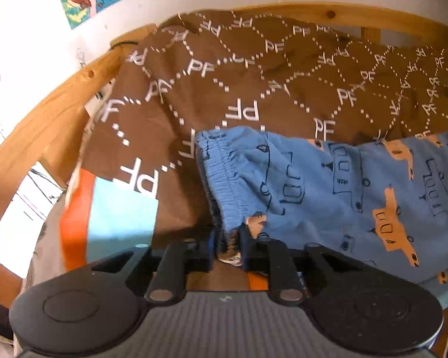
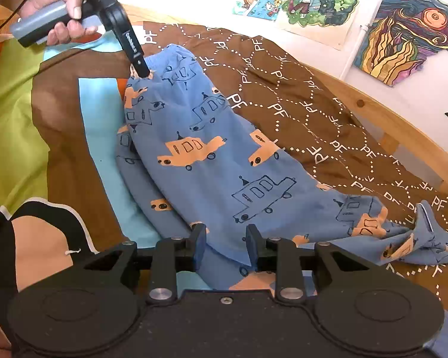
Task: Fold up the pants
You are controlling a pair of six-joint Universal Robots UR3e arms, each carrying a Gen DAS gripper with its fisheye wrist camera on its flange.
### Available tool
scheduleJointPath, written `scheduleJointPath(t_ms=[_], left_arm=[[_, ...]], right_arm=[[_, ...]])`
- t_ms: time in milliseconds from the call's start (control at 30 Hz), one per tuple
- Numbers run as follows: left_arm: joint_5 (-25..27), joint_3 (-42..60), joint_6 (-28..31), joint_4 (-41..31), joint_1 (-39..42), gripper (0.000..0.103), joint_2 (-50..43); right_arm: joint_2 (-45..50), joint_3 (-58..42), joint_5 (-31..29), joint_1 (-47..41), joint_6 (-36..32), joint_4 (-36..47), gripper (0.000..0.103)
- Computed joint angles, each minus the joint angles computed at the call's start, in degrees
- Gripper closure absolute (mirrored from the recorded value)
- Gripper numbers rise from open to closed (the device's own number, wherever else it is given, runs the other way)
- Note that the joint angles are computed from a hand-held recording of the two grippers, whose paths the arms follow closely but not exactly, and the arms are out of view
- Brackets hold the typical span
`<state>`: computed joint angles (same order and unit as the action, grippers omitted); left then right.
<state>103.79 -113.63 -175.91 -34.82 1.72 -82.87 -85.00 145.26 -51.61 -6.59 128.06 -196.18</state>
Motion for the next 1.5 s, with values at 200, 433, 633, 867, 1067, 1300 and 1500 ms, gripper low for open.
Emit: scheduleJointPath(t_ms=[200,433,633,867,1067,1300,1500], left_arm=[[7.1,6.0,-8.0,-11.4,-5.8,0.089,2.4],[10.3,8.5,-10.3,-15.9,-4.7,0.089,-0.8],[12.4,9.6,-7.6,-19.6,-6.6,0.087,0.1],[15.2,3.2,-8.2,-13.7,-10.1,0.029,3.1],[20.4,-3.1,-3.3,4.2,-19.9,0.002,0.8],[13.9,3.3,4.8,24.0,-30.9,0.0,-18.9],[5.9,11.4,16.0,31.7,-35.4,0.01,-31.5]], right_arm=[[-1.6,0.8,0.8,-0.9,-0.8,0.5,0.072],[-2.5,0.6,0.3,-0.7,-3.2,3.2,0.072],[-3.9,1.6,0.5,-1.7,-5.2,4.2,0.068],[-6.6,0.4,1.6,-4.4,-5.8,9.2,0.049],[-13.3,-4.2,2.6,-11.6,1.1,23.5,0.013],[-17.2,-9.6,4.0,-20.8,13.4,32.3,0.003],[-6.8,-28.9,1.0,-18.3,20.6,40.2,0.007]])
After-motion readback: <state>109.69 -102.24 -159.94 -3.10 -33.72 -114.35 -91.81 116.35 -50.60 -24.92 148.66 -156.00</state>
